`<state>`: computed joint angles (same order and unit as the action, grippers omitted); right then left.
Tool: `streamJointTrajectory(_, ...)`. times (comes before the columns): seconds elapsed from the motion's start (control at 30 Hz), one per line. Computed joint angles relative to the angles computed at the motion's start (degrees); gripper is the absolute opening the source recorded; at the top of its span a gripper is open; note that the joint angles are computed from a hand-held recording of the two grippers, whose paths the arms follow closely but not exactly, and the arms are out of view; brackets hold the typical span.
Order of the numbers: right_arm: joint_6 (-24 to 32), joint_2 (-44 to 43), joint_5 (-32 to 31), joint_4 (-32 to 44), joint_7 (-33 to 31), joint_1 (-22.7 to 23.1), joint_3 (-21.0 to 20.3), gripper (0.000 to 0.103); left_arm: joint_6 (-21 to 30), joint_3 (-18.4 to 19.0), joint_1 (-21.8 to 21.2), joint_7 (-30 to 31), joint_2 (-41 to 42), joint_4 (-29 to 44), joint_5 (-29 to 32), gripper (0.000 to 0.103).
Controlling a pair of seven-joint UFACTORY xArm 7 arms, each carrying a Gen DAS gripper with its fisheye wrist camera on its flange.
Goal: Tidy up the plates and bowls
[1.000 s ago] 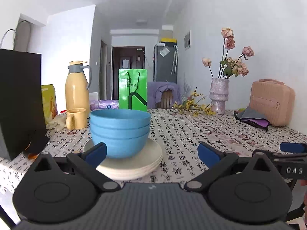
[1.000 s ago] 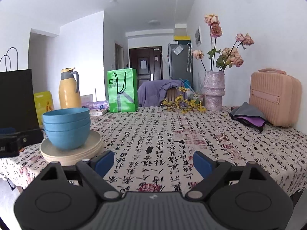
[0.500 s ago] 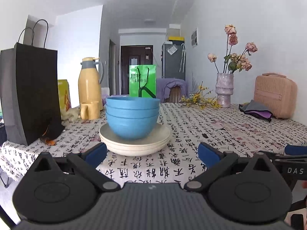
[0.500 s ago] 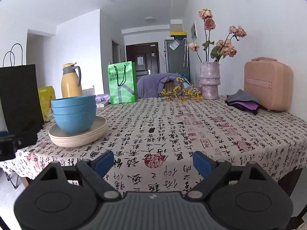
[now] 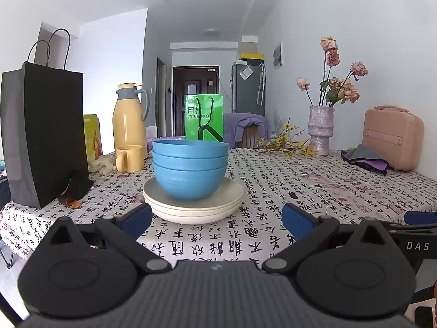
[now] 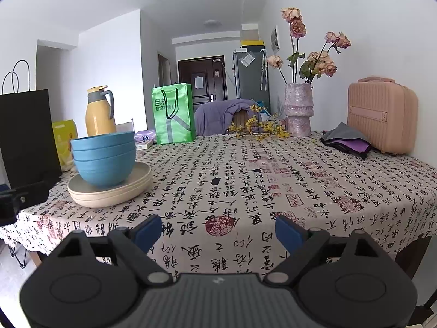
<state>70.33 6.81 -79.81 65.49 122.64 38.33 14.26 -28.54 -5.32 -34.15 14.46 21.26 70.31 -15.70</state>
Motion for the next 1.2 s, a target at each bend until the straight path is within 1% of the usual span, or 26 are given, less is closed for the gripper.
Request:
streamJointTrajectory(0.7,-0.85,-0.03,0.35,-0.16,0.26,-0.25,-0.11,0.09,-0.03,0.16,-0.46,0.95,-0.09,-0.04,-0.96,0.103)
streamJointTrajectory(1.2,-1.28,0.01,0.1,-0.21,0.36,-0.31,-0.12,0.09,0.03,-0.2,0.26,0.28,-0.1,-0.23,0.26,0.103)
